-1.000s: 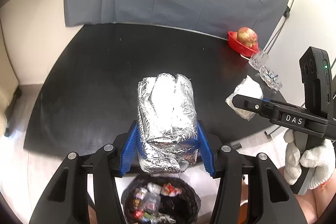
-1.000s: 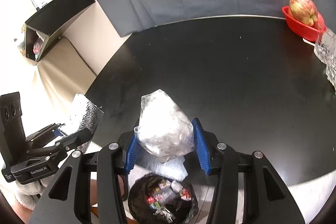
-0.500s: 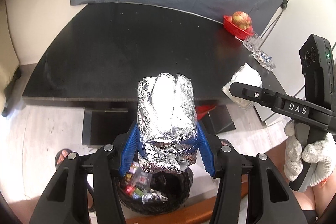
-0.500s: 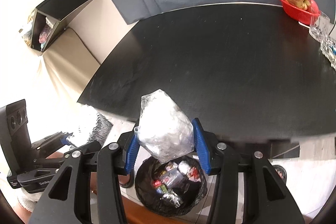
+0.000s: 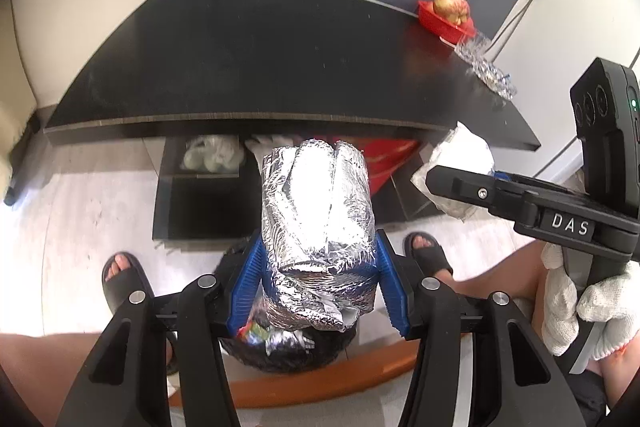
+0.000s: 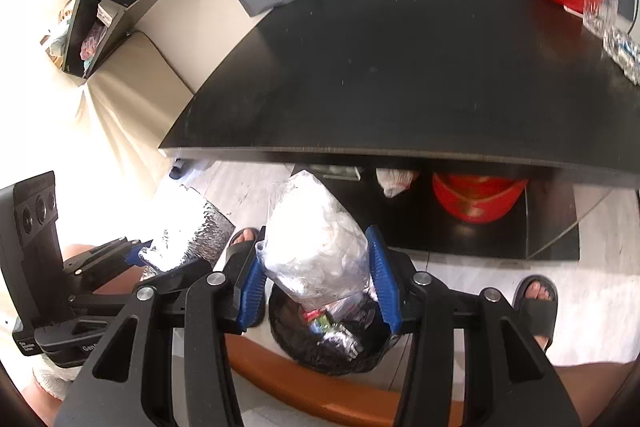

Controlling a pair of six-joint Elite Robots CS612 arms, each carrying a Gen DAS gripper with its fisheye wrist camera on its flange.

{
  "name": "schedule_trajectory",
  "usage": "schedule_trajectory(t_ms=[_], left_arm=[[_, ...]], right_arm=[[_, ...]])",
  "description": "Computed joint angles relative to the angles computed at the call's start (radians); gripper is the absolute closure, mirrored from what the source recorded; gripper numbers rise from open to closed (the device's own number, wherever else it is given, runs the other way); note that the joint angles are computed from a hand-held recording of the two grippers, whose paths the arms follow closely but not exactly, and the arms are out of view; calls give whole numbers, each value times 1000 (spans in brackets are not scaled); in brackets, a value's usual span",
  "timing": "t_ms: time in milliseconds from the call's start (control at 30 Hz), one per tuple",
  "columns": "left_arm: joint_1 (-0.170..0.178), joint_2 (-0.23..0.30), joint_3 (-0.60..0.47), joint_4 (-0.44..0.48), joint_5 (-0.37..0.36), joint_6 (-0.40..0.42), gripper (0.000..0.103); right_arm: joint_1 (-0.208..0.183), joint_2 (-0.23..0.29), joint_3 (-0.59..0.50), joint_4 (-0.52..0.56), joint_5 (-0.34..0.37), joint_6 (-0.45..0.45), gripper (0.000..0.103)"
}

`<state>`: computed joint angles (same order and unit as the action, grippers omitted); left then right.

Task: Collect trash
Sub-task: 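Carry the foil roll and white plastic bag down over the black trash bin, then open both tools to drop the foil roll and plastic bag into the bin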

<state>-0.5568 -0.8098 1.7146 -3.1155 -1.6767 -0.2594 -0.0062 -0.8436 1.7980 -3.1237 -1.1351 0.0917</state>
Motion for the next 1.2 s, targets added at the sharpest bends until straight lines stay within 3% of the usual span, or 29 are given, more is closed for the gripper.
schedule_trajectory(t_ms=[467,900,1200], left_arm=[[5,11,-3,155,-53,-24,52],[25,65,-74,327,-102,-48,52],[35,104,-130,447,-130,-55,51]], right_arm=[[10,19,1,141,29,30,55],[0,84,-74,307,92,117,55],[7,127,-139,399,131,119,55]])
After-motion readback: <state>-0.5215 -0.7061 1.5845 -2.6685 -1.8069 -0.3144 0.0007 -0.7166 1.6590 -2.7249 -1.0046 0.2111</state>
